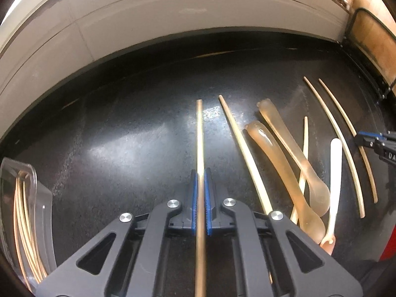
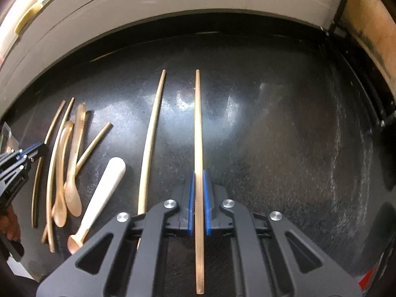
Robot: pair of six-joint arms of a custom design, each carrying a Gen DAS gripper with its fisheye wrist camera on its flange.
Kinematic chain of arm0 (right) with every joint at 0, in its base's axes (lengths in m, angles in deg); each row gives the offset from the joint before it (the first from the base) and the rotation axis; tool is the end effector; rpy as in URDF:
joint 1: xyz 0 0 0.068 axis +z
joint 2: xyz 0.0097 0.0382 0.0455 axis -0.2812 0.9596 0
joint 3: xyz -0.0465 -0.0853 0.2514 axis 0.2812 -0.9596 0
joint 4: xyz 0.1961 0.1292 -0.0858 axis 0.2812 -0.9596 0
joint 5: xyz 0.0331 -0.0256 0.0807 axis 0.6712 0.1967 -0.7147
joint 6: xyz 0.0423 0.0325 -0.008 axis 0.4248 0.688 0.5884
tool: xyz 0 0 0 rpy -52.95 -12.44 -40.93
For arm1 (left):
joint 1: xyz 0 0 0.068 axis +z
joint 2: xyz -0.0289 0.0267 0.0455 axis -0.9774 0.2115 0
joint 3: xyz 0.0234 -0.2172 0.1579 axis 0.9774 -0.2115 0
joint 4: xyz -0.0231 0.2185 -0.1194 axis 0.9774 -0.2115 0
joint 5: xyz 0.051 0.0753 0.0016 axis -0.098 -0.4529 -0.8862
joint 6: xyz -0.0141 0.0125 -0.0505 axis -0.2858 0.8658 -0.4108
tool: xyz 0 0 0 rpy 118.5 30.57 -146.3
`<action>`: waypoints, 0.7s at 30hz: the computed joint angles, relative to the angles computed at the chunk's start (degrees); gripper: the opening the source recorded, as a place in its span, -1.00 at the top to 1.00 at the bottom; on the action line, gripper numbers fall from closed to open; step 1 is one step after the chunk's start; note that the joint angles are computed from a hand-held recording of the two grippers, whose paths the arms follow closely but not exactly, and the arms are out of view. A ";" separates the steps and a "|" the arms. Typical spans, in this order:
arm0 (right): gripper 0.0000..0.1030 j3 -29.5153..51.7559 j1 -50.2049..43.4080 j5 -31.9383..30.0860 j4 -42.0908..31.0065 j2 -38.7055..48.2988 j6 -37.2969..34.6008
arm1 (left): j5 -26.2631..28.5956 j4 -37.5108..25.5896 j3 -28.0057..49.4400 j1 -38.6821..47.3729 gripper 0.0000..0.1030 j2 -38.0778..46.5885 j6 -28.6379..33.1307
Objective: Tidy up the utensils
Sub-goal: 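Close the left tool on a chopstick while the right tool grasps another chopstick, then carry the left tool's chopstick over the clear tray while the right tool carries its chopstick there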
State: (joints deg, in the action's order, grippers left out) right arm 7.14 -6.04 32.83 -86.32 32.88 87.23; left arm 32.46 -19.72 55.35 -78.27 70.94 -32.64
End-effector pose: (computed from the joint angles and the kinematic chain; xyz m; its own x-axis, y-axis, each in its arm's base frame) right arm 0.3006 0.0547 0.0857 -0.9271 0.0023 -0.3747 -0.0227 0.9978 0.0623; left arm 0.3203 -0.0058 0.0925 -0.8690 0.1779 -0.4617 0.1992 0.9800 0.0028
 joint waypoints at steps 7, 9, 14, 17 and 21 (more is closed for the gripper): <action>0.85 -4.98 1.76 0.46 -3.67 -12.62 1.84 | 2.49 -5.24 -3.23 3.51 0.91 -10.36 -0.03; 0.85 -6.11 2.64 0.73 -5.66 -17.37 2.36 | 3.06 -7.79 -3.76 4.10 0.91 -14.23 -0.53; 0.85 -6.98 5.30 0.62 -12.05 -27.42 4.10 | 7.24 -19.40 -6.91 10.75 0.91 -29.28 3.17; 0.85 -6.55 9.12 1.65 -15.67 -32.00 6.14 | 9.20 -25.18 -6.08 14.36 0.91 -33.52 4.81; 0.85 -5.23 15.56 4.22 -18.93 -35.06 10.27 | 12.01 -31.09 -5.80 19.57 0.91 -38.54 7.86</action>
